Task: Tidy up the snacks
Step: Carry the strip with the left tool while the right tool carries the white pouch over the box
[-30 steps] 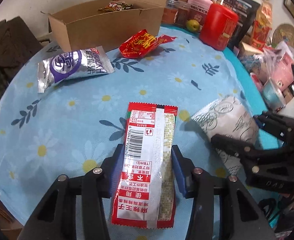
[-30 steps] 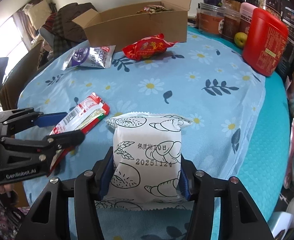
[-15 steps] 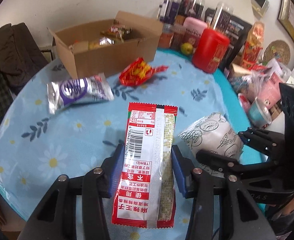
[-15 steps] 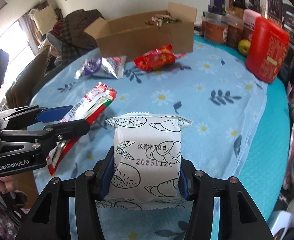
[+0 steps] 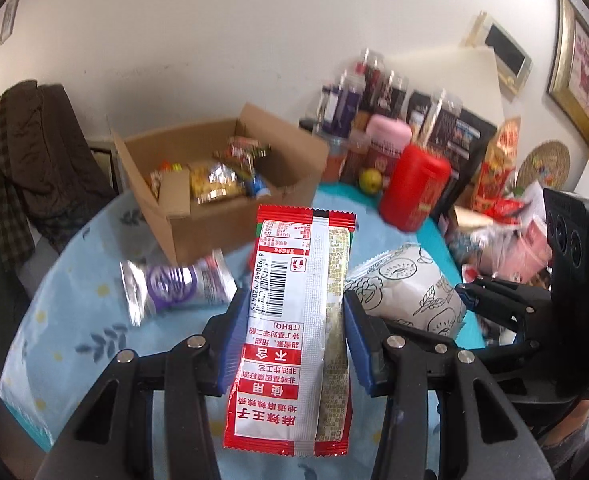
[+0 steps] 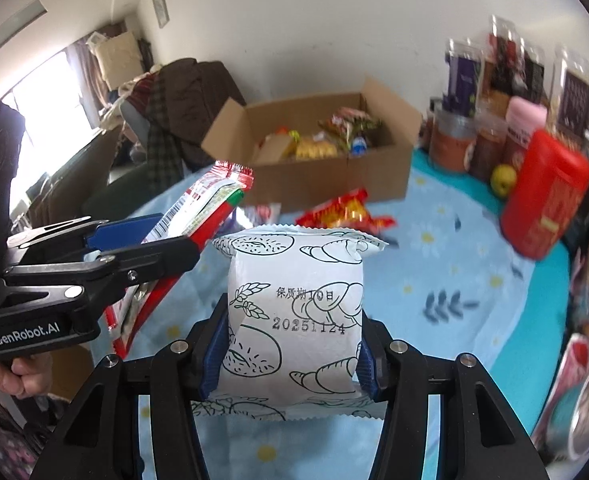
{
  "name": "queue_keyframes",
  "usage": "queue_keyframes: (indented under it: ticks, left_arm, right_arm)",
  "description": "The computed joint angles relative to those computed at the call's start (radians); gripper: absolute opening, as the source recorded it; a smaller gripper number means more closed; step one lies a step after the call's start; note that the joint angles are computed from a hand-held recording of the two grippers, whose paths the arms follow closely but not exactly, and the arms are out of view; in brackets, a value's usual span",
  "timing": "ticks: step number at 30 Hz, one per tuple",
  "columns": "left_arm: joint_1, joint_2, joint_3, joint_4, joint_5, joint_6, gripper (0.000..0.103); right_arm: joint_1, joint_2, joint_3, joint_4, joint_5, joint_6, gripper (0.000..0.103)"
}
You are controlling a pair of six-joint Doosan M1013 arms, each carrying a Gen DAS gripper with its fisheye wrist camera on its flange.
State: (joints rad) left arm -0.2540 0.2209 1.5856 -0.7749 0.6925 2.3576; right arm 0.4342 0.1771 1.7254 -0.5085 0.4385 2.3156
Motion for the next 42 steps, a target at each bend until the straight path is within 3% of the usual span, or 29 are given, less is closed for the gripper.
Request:
queue_keyframes:
  ticks: [5, 20, 26, 30, 42]
  left_arm:
    - [0.004, 0.022, -0.051, -0.025, -0.009, 0.025, 0.046]
    - [0.002, 0.146, -0.284, -0.002, -0.079, 0.028, 0.046]
    - [0.000, 0.197, -0.372, 0.029, -0.089, 0.013, 0.046]
    - [-0.002, 0.242, -0.445, 0.064, -0.086, -0.027, 0.046]
    - [-0.016, 0.374, -0.635, 0.271, -0.030, -0.237, 0.046]
  right_arm:
    - [-0.008, 0.018, -0.053, -0.035, -0.002, -0.023, 0.053]
    - [-0.082, 0.114, -0.255, 0.172, -0.050, -0.328, 0.053]
    - [-0.102, 0.166, -0.345, 0.173, -0.046, -0.384, 0.053]
    - [-0.113, 0.200, -0.401, 0.175, -0.037, -0.429, 0.053]
    - [-0.157, 0.304, -0.545, 0.375, 0.031, -0.646, 0.053]
